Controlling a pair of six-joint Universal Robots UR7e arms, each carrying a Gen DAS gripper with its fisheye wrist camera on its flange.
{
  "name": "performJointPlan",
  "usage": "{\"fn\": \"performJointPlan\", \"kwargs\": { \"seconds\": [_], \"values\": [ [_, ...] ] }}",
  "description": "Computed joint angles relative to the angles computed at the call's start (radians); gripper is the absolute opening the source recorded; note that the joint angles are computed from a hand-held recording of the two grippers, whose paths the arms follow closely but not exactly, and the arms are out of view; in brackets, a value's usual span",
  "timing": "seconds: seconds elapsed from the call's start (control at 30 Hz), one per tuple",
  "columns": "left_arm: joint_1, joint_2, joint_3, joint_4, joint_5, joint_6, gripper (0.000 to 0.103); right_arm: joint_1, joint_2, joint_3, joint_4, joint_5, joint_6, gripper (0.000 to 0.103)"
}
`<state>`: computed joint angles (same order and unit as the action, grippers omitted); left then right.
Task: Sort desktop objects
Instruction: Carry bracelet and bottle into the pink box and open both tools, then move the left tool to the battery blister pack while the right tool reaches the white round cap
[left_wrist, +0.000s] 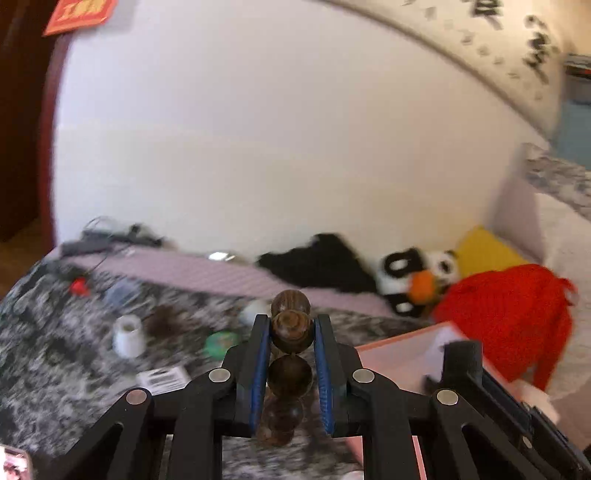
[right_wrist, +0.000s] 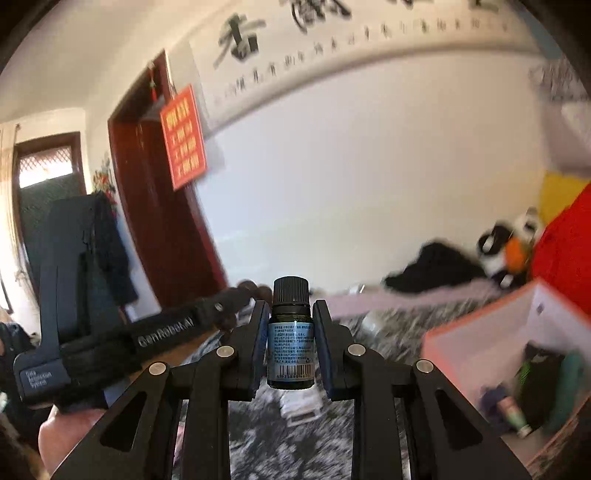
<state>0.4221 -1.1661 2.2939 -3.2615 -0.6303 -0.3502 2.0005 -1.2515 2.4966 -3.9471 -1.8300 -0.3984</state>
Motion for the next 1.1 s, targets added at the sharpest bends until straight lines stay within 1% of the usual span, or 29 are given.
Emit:
{"fn": "performJointPlan", "kwargs": {
  "seconds": [0.1, 0.2, 0.27, 0.33, 0.4, 0.43, 0.47, 0.5, 0.53, 0.57, 0.6, 0.63, 0.67, 0.7, 0.73, 0.77, 0.8, 0.83, 0.93, 0.97, 1.03, 1.1],
  "values": [
    [-0.044, 0.037, -0.023, -0.072, -0.047, 0.056, 0.018, 0.043, -0.038, 0.022, -0.083, -0.050, -0.051, 0.026],
    [-0.066, 0.086, -0.060, -0.142, -0.102, 0.118, 0.018, 0.079, -0.079, 0.039, -0.179, -0.114, -0.114, 0.026],
    [-0.065, 0.133, -0.110, -0.161, -0.162, 0.136, 0.018, 0.094, -0.109, 0.046, -0.241, -0.161, -0.164, 0.026],
    [-0.045, 0.184, -0.170, -0.162, -0.252, 0.149, 0.018, 0.093, -0.133, 0.048, -0.316, -0.199, -0.221, 0.026],
    [-0.023, 0.244, -0.225, -0.169, -0.317, 0.176, 0.018, 0.071, -0.149, 0.042, -0.386, -0.220, -0.269, 0.026],
    [-0.003, 0.289, -0.269, -0.159, -0.361, 0.202, 0.018, 0.041, -0.152, 0.036, -0.411, -0.217, -0.280, 0.026],
    [0.021, 0.322, -0.315, -0.109, -0.413, 0.221, 0.020, -0.003, -0.165, 0.032, -0.401, -0.215, -0.273, 0.026],
    [0.052, 0.351, -0.370, -0.016, -0.486, 0.238, 0.022, -0.046, -0.185, 0.025, -0.376, -0.216, -0.260, 0.026],
    [0.091, 0.402, -0.439, 0.089, -0.532, 0.236, 0.033, -0.096, -0.196, 0.005, -0.310, -0.256, -0.231, 0.029],
    [0.120, 0.440, -0.496, 0.194, -0.536, 0.207, 0.047, -0.142, -0.210, -0.021, -0.220, -0.304, -0.196, 0.031],
    [0.141, 0.455, -0.535, 0.291, -0.522, 0.166, 0.048, -0.183, -0.221, -0.044, -0.116, -0.345, -0.144, 0.040],
    [0.163, 0.473, -0.562, 0.347, -0.514, 0.134, 0.048, -0.230, -0.236, -0.060, -0.019, -0.362, -0.081, 0.074],
    [0.177, 0.471, -0.564, 0.361, -0.520, 0.121, 0.052, -0.281, -0.258, -0.053, 0.035, -0.337, -0.017, 0.093],
    [0.189, 0.456, -0.541, 0.333, -0.523, 0.115, 0.055, -0.334, -0.279, -0.045, 0.082, -0.303, 0.042, 0.093],
    [0.193, 0.442, -0.518, 0.303, -0.516, 0.112, 0.066, -0.359, -0.296, -0.037, 0.098, -0.278, 0.075, 0.093],
    [0.191, 0.418, -0.480, 0.252, -0.488, 0.113, 0.074, -0.360, -0.306, -0.031, 0.100, -0.266, 0.087, 0.093],
    [0.185, 0.397, -0.449, 0.221, -0.450, 0.105, 0.076, -0.360, -0.316, -0.026, 0.100, -0.254, 0.097, 0.093],
    [0.182, 0.377, -0.423, 0.206, -0.412, 0.095, 0.078, -0.339, -0.301, -0.024, 0.077, -0.261, 0.086, 0.094],
    [0.168, 0.310, -0.339, 0.186, -0.310, 0.076, 0.078, -0.270, -0.248, -0.025, 0.004, -0.287, 0.048, 0.097],
    [0.162, 0.288, -0.310, 0.186, -0.271, 0.065, 0.079, -0.254, -0.212, -0.040, -0.007, -0.291, 0.041, 0.098],
    [0.155, 0.235, -0.240, 0.206, -0.183, 0.018, 0.080, -0.225, -0.176, -0.041, -0.011, -0.294, 0.032, 0.100],
    [0.158, 0.193, -0.186, 0.233, -0.136, -0.038, 0.080, -0.193, -0.120, -0.035, -0.019, -0.303, 0.026, 0.101]
  ]
}}
